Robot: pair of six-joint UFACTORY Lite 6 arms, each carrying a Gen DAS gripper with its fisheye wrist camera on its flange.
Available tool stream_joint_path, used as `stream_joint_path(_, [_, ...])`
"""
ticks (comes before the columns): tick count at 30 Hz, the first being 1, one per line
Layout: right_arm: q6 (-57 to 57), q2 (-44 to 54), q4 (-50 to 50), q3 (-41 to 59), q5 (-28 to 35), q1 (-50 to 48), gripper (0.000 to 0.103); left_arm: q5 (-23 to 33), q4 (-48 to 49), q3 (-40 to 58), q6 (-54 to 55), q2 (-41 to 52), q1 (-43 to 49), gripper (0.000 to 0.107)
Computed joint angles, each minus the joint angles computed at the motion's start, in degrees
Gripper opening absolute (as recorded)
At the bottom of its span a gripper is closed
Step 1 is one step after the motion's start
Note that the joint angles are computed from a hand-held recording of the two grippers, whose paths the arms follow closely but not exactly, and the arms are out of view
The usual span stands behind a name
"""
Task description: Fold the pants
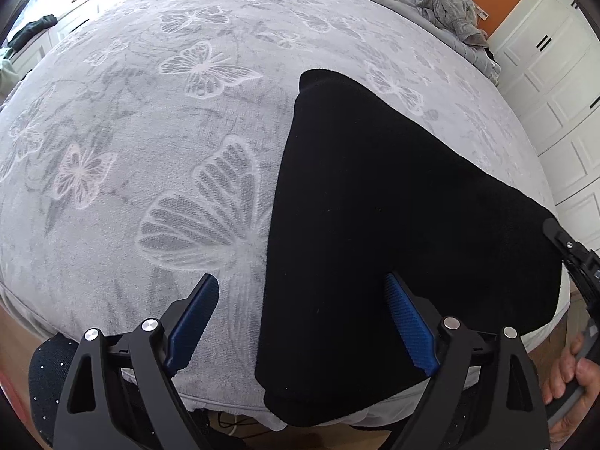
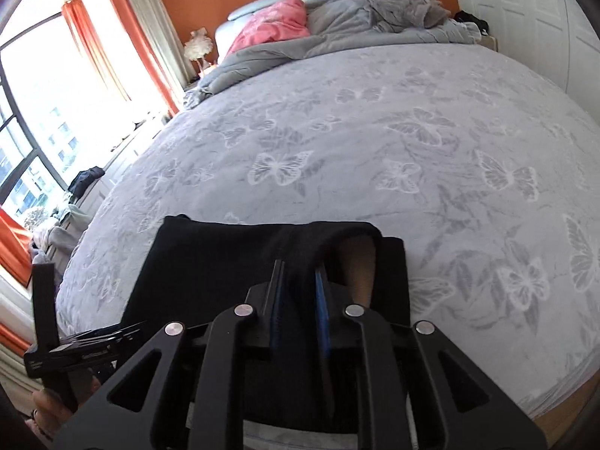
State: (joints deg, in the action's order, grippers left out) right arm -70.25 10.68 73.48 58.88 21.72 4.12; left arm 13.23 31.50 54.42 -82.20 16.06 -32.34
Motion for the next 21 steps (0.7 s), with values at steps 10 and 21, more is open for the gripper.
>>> stream_joint_path(10, [2.11, 8.3, -0.15, 2.76, 3.2, -3.53, 0.015, 0.3, 5.59, 0.0, -6.31, 1.01, -0.28, 0.095])
stream_joint_path(21, [1.88, -1.34, -4.75, -5.95, 5.11, -5.16, 0.026, 4.57, 3.3, 0.9, -5.54, -0.88, -3.99, 0.094])
